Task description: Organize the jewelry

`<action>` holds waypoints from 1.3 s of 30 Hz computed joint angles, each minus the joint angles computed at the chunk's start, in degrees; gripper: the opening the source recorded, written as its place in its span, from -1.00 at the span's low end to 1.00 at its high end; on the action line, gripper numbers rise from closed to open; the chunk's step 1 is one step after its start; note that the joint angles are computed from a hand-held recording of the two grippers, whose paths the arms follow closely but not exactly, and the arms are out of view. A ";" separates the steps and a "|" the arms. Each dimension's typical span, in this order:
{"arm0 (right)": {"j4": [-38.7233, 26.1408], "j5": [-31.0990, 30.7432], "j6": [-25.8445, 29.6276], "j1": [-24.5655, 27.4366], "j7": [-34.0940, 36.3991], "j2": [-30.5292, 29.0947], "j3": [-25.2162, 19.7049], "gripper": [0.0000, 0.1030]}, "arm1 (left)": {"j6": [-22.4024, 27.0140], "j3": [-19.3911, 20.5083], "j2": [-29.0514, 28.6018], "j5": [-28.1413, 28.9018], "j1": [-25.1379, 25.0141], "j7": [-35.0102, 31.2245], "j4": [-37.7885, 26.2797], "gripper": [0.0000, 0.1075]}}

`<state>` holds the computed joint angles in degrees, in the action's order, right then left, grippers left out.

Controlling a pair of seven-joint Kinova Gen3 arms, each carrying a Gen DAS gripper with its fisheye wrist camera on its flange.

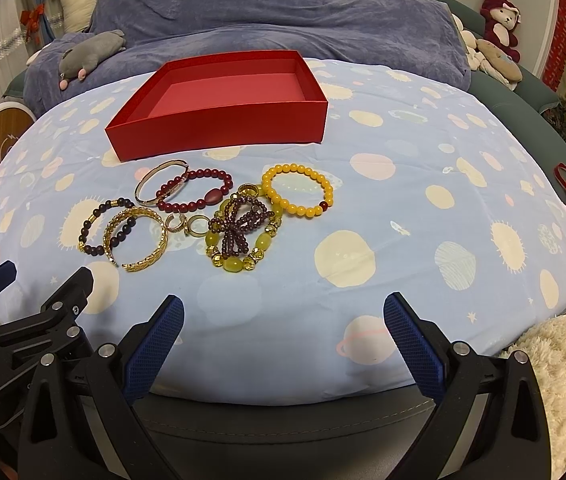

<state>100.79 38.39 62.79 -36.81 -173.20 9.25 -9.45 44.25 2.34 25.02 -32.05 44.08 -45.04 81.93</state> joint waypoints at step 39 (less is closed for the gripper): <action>-0.07 -0.11 -0.41 1.45 0.10 0.04 0.73 0.87 | 2.23 0.40 1.55 2.21 -0.79 -2.49 -2.56 0.79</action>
